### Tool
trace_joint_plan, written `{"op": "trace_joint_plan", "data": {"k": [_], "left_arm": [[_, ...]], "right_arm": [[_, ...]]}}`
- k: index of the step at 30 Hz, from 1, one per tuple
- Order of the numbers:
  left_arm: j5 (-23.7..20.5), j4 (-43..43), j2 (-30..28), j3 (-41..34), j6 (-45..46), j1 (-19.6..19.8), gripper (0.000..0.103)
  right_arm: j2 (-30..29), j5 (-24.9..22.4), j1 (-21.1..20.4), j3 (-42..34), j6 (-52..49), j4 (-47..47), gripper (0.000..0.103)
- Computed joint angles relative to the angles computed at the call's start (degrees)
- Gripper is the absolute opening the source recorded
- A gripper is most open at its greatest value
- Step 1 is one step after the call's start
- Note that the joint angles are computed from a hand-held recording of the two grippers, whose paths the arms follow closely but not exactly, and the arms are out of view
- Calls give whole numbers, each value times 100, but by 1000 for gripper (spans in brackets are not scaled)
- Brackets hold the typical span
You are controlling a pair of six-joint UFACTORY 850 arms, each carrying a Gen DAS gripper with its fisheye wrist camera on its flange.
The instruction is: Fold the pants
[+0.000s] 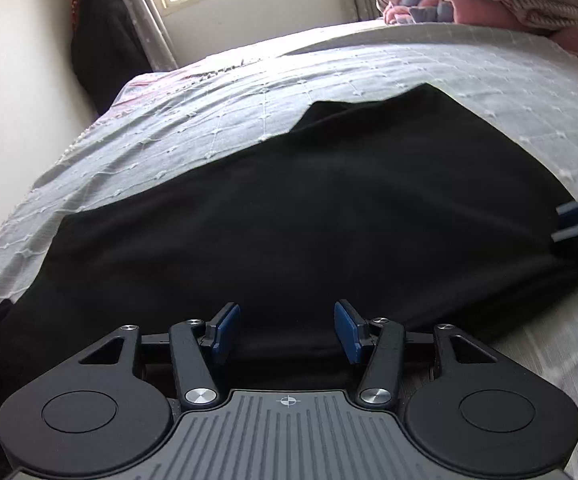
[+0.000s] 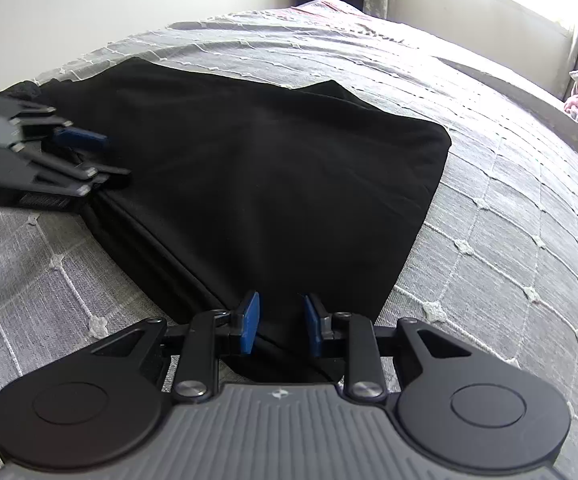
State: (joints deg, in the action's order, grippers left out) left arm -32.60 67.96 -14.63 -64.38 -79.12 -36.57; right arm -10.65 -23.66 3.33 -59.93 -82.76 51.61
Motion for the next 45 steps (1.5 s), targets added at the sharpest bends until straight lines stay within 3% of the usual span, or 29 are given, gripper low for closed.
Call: {"op": "trace_joint_plan", "data": {"k": [5, 8, 12, 17, 22, 28, 33, 37, 42, 45], "left_arm": [[-173, -285, 67, -23, 181, -89, 50], [271, -567, 279, 43, 285, 36, 53], [200, -108, 360, 36, -146, -9, 53], [510, -1023, 171, -160, 595, 101, 53], [373, -1398, 38, -274, 890, 139, 53], [322, -1724, -33, -326, 1148, 147, 54], [476, -2071, -14, -476, 1217, 381, 54], [561, -2159, -201, -879, 1150, 449, 54], [762, -2440, -898, -2010, 1586, 294, 59], [462, -2986, -1754, -3210, 2556, 128, 76]], "right_arm": [[66, -165, -61, -6, 254, -102, 80], [112, -659, -354, -69, 248, 280, 102], [82, -1175, -875, -81, 669, 1056, 103], [-448, -2265, -1434, -315, 1984, 1666, 103], [-712, -2986, -1625, -322, 2503, 2278, 103], [-502, -2632, -1347, 7, 2111, 2726, 103], [-299, -2454, -1242, 450, 1907, 3539, 103], [-197, -2243, -1151, 763, 1673, 4228, 94], [-201, -2100, -1122, 862, 1592, 4650, 78], [-186, -1968, -1097, 910, 1399, 4777, 66]]}}
